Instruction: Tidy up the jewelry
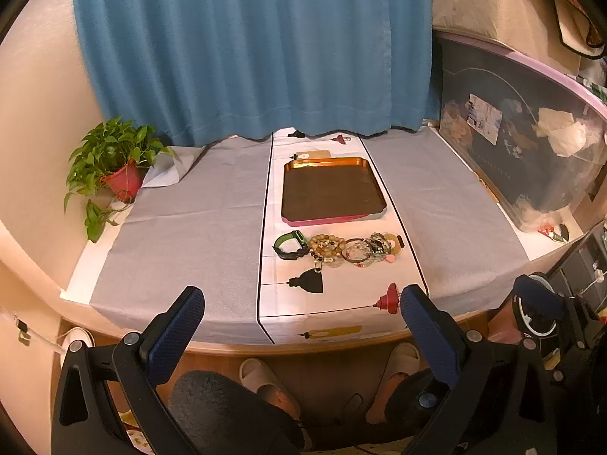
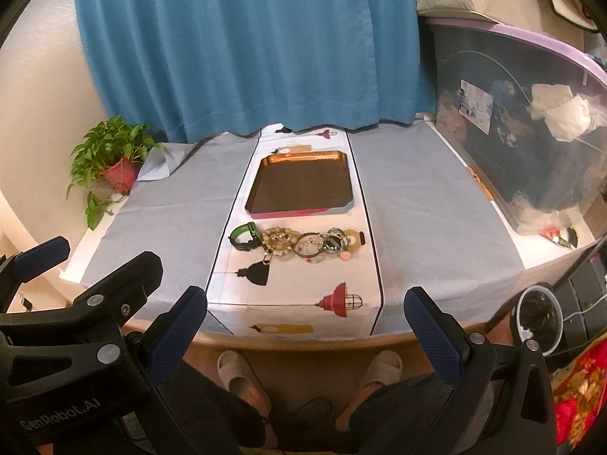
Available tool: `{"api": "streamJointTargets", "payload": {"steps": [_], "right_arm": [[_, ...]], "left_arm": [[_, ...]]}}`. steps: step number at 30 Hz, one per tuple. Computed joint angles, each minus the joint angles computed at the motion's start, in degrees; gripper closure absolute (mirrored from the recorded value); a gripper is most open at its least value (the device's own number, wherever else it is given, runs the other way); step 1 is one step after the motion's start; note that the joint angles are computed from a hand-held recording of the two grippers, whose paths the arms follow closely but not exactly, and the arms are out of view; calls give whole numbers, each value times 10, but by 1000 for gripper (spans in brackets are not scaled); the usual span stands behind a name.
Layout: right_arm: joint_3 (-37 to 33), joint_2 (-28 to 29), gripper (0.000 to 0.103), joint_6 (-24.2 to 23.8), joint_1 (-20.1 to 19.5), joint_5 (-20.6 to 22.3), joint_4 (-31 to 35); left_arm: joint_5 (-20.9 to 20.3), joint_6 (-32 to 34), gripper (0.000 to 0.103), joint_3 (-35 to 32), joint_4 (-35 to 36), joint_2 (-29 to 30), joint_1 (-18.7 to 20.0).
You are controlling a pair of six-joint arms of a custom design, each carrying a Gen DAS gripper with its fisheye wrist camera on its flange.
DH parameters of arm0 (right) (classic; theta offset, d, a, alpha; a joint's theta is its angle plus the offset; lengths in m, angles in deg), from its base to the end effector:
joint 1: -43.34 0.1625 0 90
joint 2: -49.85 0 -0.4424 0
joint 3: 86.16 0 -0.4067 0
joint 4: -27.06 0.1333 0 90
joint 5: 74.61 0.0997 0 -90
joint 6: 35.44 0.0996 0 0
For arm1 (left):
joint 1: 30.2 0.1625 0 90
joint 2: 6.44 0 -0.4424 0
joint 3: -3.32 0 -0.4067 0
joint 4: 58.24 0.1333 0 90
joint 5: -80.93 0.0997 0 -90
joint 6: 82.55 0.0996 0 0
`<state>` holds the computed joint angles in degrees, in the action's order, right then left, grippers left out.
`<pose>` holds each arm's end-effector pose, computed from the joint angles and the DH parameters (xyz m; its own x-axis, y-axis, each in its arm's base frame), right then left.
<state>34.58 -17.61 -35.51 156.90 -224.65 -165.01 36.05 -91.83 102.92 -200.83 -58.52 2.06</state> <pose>0.2493 -0.4541 0.2873 -0.7180 0.3971 0.5717 -0.2642 0.6044 -0.7516 -0.4426 -0.5204 0.1504 -0.5598 0.4702 -0.6823 0.7620 0.6155 -0.2010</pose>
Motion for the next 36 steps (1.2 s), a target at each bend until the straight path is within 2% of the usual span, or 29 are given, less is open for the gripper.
{"api": "streamJointTargets", "payload": {"steps": [8,18,22,27,29,33,36], "right_arm": [[0,7,0,2,-3,14,-6],[-11,22,0,14,0,-1,7],[-11,36,0,-13,-2,3,-29],[4,41,0,-37,-22,41,-68],[13,38,0,-43,-36,67,-79],[40,36,0,-69,-83,131,-119],[58,40,0,-97,-131,190,-166]], "left_arm": [[4,9,0,5,-15,2,5],[-17,14,0,2,-21,2,17],[-20,19,1,8,-25,-1,23],[-28,47,0,22,-56,5,31],[-58,67,1,30,-92,12,42],[-135,59,1,0,-41,36,83],[-161,61,1,-9,-71,63,115]]}}
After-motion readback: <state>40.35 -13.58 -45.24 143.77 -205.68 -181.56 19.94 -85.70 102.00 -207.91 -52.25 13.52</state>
